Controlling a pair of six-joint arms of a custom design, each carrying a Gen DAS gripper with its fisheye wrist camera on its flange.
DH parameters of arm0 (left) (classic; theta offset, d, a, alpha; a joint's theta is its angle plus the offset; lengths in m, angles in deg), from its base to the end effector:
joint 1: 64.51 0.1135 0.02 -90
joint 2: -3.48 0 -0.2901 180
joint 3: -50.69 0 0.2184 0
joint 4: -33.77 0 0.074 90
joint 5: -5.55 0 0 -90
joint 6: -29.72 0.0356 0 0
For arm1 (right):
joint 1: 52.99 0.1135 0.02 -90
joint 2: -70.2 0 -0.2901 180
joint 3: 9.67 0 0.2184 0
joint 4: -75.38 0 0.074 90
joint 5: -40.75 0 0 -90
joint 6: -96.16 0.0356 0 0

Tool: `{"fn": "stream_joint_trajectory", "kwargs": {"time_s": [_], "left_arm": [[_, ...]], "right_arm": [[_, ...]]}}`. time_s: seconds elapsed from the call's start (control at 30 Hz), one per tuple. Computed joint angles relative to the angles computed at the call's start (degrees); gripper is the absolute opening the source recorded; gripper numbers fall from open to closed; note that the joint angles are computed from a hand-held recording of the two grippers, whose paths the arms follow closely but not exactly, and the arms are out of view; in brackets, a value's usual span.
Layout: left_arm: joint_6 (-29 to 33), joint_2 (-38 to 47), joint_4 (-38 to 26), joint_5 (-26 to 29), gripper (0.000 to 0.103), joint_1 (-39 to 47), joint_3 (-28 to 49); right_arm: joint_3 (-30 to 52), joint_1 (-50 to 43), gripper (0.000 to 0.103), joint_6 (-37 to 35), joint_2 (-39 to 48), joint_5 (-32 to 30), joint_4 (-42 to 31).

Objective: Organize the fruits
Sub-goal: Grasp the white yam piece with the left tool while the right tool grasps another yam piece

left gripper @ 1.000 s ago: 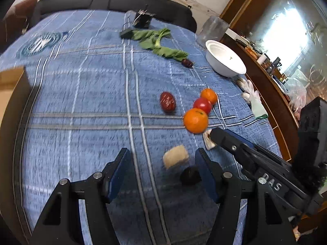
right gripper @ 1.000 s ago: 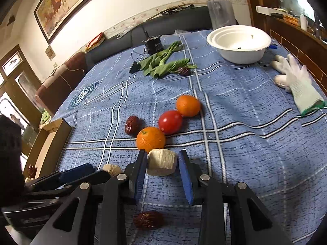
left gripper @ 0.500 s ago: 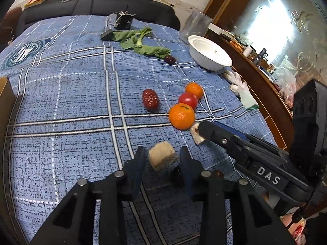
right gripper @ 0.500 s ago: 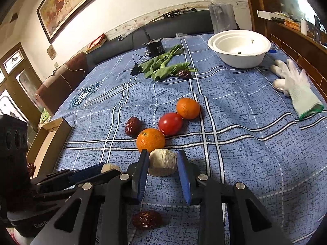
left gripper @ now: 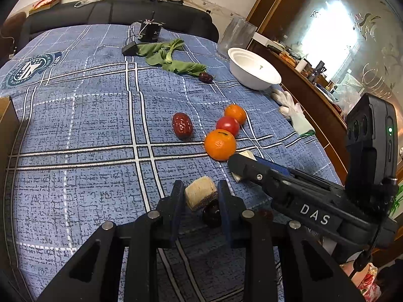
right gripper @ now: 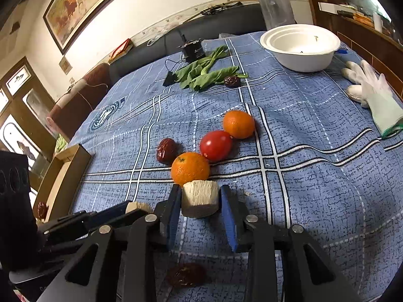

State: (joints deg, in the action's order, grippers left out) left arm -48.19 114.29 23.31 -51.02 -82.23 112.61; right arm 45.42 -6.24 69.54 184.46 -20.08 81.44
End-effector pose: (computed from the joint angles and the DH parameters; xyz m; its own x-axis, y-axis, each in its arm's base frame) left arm 0.2984 -0.1159 0.1309 -0.6921 0.4046 -0.5978 0.6816 0.6389 -0.3567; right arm 0.2279 0.2170 0.1064 -0.6349 0.4644 -0.6175 0.2948 0.8844 0.3620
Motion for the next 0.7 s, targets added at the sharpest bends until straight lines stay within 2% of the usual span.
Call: {"fn": "stream_joint_trajectory", "kwargs": {"time_s": [0.27,0.7], "left_arm": [[-0.5,-1.3,2.7,-0.9,0.026,0.1,-2.1],[-1.9,-1.2,2.9,0.0,0.026,1.9,-1.8]], "right_arm": [[-0.4,1.9,0.033,1.5,-1.4,3.6,-2.1],[-1.0,2.9,0.033,2.4,-2.0,3.7,-1.3]]}}
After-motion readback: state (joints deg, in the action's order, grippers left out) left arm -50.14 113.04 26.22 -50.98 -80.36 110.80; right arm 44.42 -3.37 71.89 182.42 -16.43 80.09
